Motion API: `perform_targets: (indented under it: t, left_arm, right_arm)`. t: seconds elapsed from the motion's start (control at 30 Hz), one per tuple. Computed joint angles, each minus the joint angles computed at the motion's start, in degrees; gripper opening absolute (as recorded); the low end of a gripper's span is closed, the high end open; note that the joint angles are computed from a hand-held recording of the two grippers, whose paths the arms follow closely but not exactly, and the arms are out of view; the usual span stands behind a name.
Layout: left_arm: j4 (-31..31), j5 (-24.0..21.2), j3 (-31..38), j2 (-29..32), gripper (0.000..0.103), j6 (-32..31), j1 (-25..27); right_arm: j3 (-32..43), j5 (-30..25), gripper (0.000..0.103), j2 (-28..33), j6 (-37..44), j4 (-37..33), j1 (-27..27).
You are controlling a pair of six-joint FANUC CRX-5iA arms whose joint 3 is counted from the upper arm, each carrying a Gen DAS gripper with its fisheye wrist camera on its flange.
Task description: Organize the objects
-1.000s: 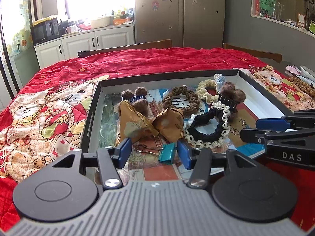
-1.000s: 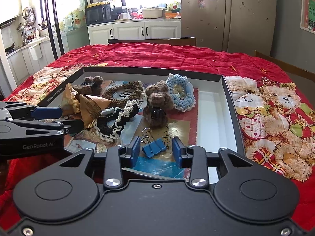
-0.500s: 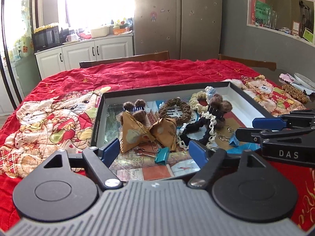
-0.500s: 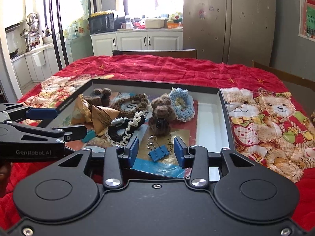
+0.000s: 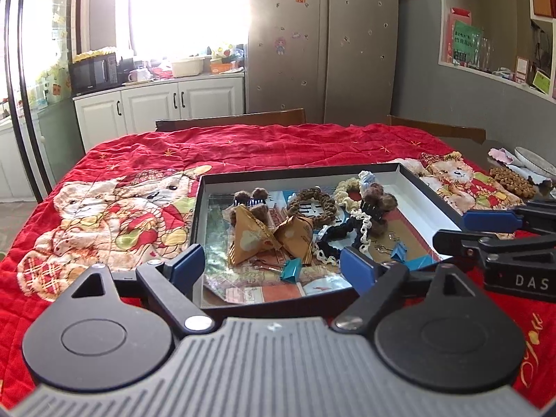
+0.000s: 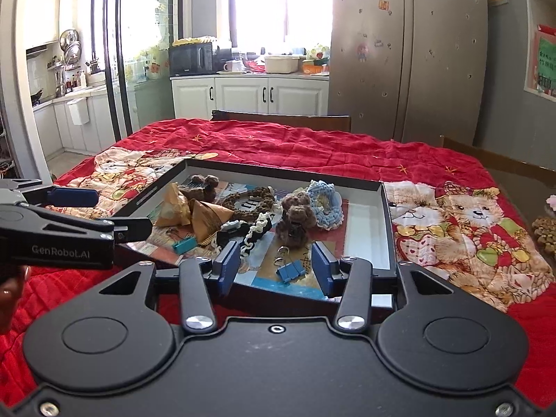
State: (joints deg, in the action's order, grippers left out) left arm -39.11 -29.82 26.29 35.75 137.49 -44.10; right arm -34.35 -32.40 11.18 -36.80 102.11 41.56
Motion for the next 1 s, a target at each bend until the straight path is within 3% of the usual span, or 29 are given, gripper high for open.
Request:
perform_targets:
  t: [0.5, 1.0]
  left_arm:
    - [-4.23, -0.9, -5.76, -4.87, 0.1, 5.64, -2.06]
    - [-5.89, -1.95, -8.47, -6.91, 0.102, 8.2, -3.91]
  right_arm:
    - [-3.43, -4.6, 0.049, -3.31, 1.6, -5.15, 5.82]
    - [-5.36, -7.97, 0.051, -4.78, 0.24, -6.73, 9.74]
